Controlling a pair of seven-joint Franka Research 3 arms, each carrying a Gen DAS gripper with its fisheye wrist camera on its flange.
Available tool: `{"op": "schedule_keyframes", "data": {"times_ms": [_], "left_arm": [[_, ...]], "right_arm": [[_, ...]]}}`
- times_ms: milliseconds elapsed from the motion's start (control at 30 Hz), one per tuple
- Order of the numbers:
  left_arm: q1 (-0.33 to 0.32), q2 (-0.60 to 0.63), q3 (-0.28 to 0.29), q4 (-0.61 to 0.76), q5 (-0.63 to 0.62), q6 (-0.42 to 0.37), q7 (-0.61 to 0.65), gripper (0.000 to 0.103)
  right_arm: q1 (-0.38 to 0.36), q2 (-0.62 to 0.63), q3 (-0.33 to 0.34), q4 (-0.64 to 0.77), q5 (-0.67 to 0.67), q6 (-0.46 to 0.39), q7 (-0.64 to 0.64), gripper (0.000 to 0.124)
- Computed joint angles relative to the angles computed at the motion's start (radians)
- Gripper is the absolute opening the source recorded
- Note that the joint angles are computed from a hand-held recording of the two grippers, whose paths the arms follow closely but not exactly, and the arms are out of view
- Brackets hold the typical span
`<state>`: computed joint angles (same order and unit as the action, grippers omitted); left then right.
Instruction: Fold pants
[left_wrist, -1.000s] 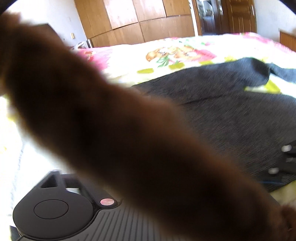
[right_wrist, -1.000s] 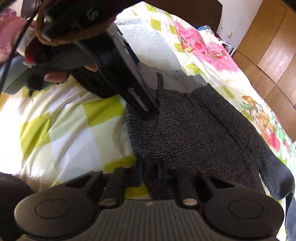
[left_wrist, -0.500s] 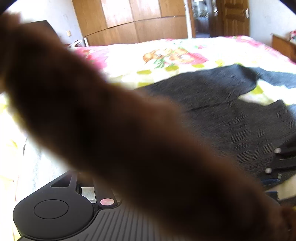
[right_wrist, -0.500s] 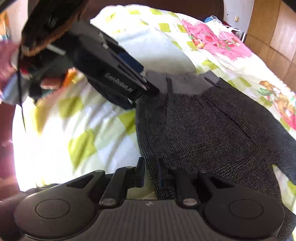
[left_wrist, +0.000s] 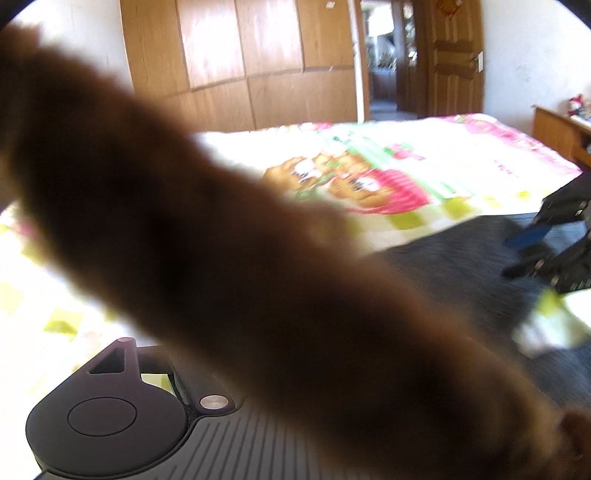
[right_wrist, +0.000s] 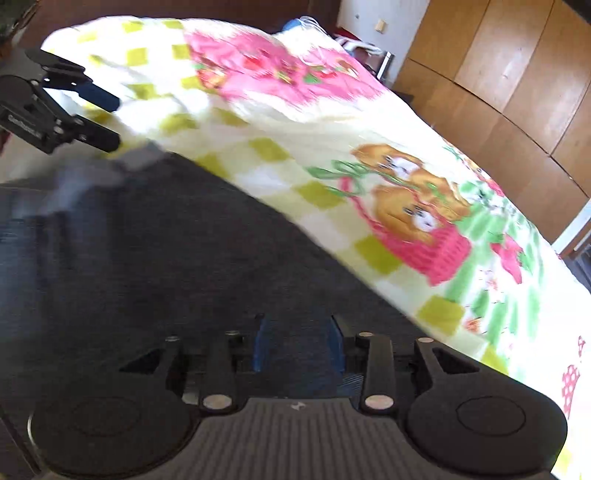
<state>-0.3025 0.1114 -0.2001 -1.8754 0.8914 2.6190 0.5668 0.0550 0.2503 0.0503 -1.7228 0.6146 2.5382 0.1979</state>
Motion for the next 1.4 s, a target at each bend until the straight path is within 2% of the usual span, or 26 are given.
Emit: {"op": "schedule_keyframes", "data": {"times_ms": [33, 133, 233, 333, 400, 500, 567, 600, 633, 700, 767, 800, 900, 933, 967, 1033, 1100, 1167, 1200, 1300, 1367, 1400], "left_arm": [[0.01, 0.047, 0.004, 0.046, -0.033, -0.008, 0.042, 0.073], [0.022, 0.159, 0.011, 0.161, -0.143, -0.037, 0.172, 0.073], [0.033, 0.219, 0.006, 0.226, -0.25, -0.04, 0.323, 0.073], [0.055, 0.244, -0.011, 0.262, -0.375, -0.057, 0.482, 0.073], [0.058, 0.249, -0.005, 0.276, -0.424, -0.08, 0.542, 0.073], [0.077, 0.253, -0.011, 0.282, -0.509, -0.105, 0.629, 0.073], [0.091, 0.275, -0.024, 0.309, -0.586, -0.155, 0.684, 0.073], [0.076, 0.299, -0.016, 0.343, -0.579, -0.21, 0.706, 0.073], [0.063, 0.312, -0.006, 0.353, -0.565, -0.225, 0.711, 0.073], [0.057, 0.313, 0.005, 0.343, -0.575, -0.207, 0.684, 0.073], [0.039, 0.299, 0.028, 0.322, -0.548, -0.187, 0.625, 0.058], [0.023, 0.291, 0.042, 0.318, -0.513, -0.194, 0.595, 0.044], [-0.007, 0.278, 0.056, 0.321, -0.435, -0.228, 0.55, 0.025], [-0.021, 0.271, 0.062, 0.321, -0.4, -0.242, 0.528, 0.012], [-0.035, 0.258, 0.067, 0.317, -0.361, -0.254, 0.504, 0.012], [-0.039, 0.197, 0.061, 0.256, -0.32, -0.214, 0.452, 0.009], [-0.041, 0.104, 0.052, 0.159, -0.27, -0.154, 0.384, 0.009], [-0.031, -0.006, 0.027, 0.043, -0.245, -0.079, 0.339, 0.008], [-0.028, -0.06, 0.012, -0.014, -0.23, -0.05, 0.318, 0.005], [-0.016, -0.176, -0.032, -0.142, -0.207, 0.021, 0.256, 0.003], [-0.009, -0.186, -0.056, -0.159, -0.23, 0.02, 0.25, 0.003], [-0.007, -0.177, -0.069, -0.149, -0.21, -0.006, 0.248, 0.003]], "right_arm": [[0.006, 0.055, -0.008, 0.065, -0.031, 0.005, 0.019, 0.052], [-0.002, 0.206, -0.023, 0.285, -0.119, -0.081, 0.107, 0.053], [-0.01, 0.322, -0.032, 0.494, -0.21, -0.269, 0.206, 0.055], [-0.006, 0.414, -0.029, 0.644, -0.291, -0.398, 0.224, 0.057], [0.003, 0.486, -0.035, 0.768, -0.331, -0.498, 0.285, 0.058], [-0.006, 0.549, -0.022, 0.876, -0.348, -0.574, 0.302, 0.058], [-0.017, 0.523, -0.014, 0.818, -0.332, -0.544, 0.326, 0.057], [-0.027, 0.494, -0.005, 0.764, -0.315, -0.519, 0.318, 0.05], [-0.034, 0.47, 0.0, 0.724, -0.302, -0.504, 0.313, 0.039], [-0.032, 0.391, -0.001, 0.583, -0.29, -0.404, 0.284, 0.026], [-0.029, 0.329, -0.005, 0.481, -0.278, -0.331, 0.274, 0.019], [-0.027, 0.289, -0.005, 0.42, -0.268, -0.282, 0.27, 0.019], [-0.037, 0.175, 0.005, 0.272, -0.208, -0.182, 0.244, 0.018], [-0.051, 0.115, 0.015, 0.206, -0.164, -0.158, 0.211, 0.018], [-0.06, 0.049, 0.018, 0.138, -0.123, -0.135, 0.182, 0.018], [-0.076, -0.098, 0.017, -0.003, -0.012, -0.115, 0.097, 0.018], [-0.089, -0.272, -0.013, -0.138, 0.102, -0.149, -0.017, 0.018], [-0.08, -0.404, -0.06, -0.232, 0.143, -0.22, -0.082, 0.018], [-0.074, -0.467, -0.077, -0.278, 0.13, -0.25, -0.088, 0.017], [-0.046, -0.566, -0.082, -0.388, 0.065, -0.204, -0.059, 0.018], [-0.024, -0.572, -0.07, -0.424, 0.004, -0.154, -0.052, 0.018], [-0.014, -0.568, -0.06, -0.439, -0.031, -0.115, -0.05, 0.023]]}}
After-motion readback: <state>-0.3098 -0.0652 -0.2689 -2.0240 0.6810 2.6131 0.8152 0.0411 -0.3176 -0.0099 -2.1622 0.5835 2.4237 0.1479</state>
